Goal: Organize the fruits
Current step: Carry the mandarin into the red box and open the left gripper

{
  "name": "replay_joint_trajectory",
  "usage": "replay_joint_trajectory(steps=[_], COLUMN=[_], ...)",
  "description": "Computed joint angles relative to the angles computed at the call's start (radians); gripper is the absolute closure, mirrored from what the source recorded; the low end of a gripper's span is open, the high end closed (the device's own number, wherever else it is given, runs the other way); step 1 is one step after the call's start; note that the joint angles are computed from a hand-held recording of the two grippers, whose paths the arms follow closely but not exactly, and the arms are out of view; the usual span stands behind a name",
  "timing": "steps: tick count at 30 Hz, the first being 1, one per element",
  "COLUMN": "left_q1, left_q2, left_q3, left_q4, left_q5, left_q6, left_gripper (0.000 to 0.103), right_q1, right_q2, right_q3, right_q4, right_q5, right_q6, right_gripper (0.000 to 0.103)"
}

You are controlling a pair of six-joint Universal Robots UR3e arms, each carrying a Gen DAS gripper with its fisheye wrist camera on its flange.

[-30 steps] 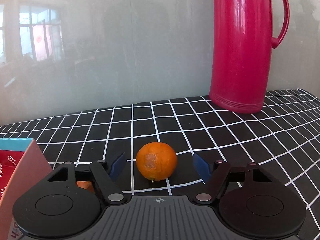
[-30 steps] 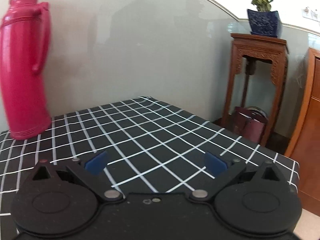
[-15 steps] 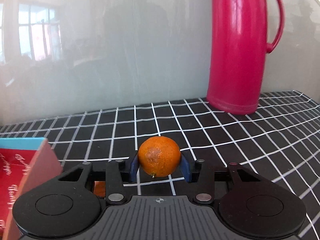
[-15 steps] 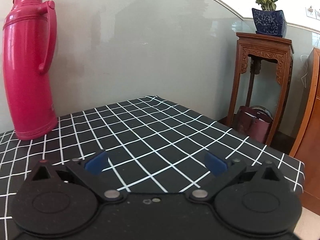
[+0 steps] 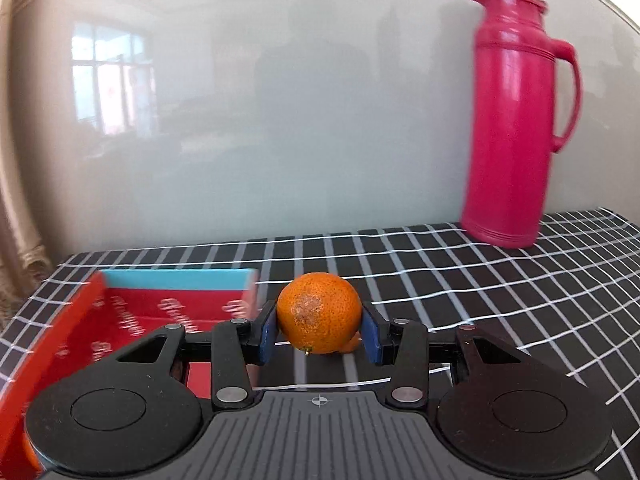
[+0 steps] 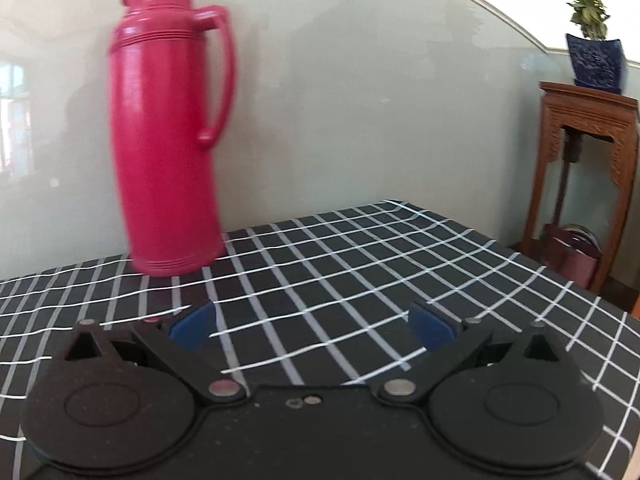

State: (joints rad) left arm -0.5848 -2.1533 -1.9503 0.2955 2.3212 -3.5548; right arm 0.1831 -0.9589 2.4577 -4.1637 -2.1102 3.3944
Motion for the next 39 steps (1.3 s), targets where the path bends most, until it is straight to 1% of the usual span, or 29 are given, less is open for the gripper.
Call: replay_joint_trajectory(steps=[5, 11, 15, 18, 20, 23, 24, 25, 26, 27, 29, 30, 34, 35, 36, 39], left_q1=[0.043, 0.111, 0.163, 0.217, 0.236, 0.241, 0.239, 0.228, 0.215, 0.208, 0.183, 0.174, 0.16, 0.152, 0.143, 0.108], left_q2=[0.062, 0.127, 0.132, 0.143, 0.151, 0.152, 0.144, 0.127, 0.117, 0.114, 0.097, 0.091, 0.104, 0.107, 0.107, 0.112], left_q3=[-0.137, -0.31, -0.399, -0.461, -0.485, -0.492, -0.489, -0.48, -0.472, -0.468, -0.454, -0.447, -0.445, -0.447, -0.445, -0.44], left_q4=[0.092, 0.197, 0.275, 0.317, 0.341, 0.348, 0.346, 0.348, 0.346, 0.35, 0.37, 0.377, 0.374, 0.378, 0.381, 0.37], left_q5=[0.011, 0.002, -0.016, -0.058, -0.071, -0.066, -0.056, -0.027, 0.001, 0.011, 0.053, 0.068, 0.082, 0.091, 0.104, 0.147], left_q6=[0.01, 0.016, 0.024, 0.023, 0.021, 0.024, 0.028, 0.024, 0.024, 0.031, 0.036, 0.04, 0.031, 0.023, 0.017, -0.004], left_gripper=[0.06, 0.06, 0.06, 0.06, 0.06, 0.06, 0.059, 0.059, 0.05, 0.034, 0.019, 0.017, 0.015, 0.011, 0.008, 0.007], right_q1=[0.092, 0.194, 0.257, 0.294, 0.31, 0.329, 0.333, 0.335, 0.334, 0.335, 0.333, 0.333, 0.322, 0.317, 0.311, 0.29], right_q2=[-0.007, 0.01, 0.032, 0.045, 0.054, 0.063, 0.065, 0.065, 0.064, 0.063, 0.06, 0.059, 0.05, 0.046, 0.042, 0.038], right_q3=[-0.086, -0.198, -0.271, -0.312, -0.333, -0.352, -0.357, -0.358, -0.359, -0.358, -0.35, -0.347, -0.323, -0.314, -0.303, -0.266], right_q4=[0.108, 0.223, 0.285, 0.323, 0.341, 0.358, 0.362, 0.362, 0.363, 0.364, 0.355, 0.35, 0.328, 0.319, 0.305, 0.225], right_q5=[-0.049, -0.096, -0.122, -0.138, -0.146, -0.156, -0.158, -0.158, -0.155, -0.153, -0.148, -0.146, -0.116, -0.103, -0.083, -0.002], right_q6=[0.027, 0.048, 0.05, 0.049, 0.047, 0.046, 0.046, 0.044, 0.043, 0.043, 0.041, 0.04, 0.027, 0.026, 0.024, -0.001], right_gripper=[0.0, 0.0, 0.0, 0.0, 0.0, 0.0, 0.0, 0.0, 0.0, 0.0, 0.0, 0.0, 0.0, 0.0, 0.0, 0.0])
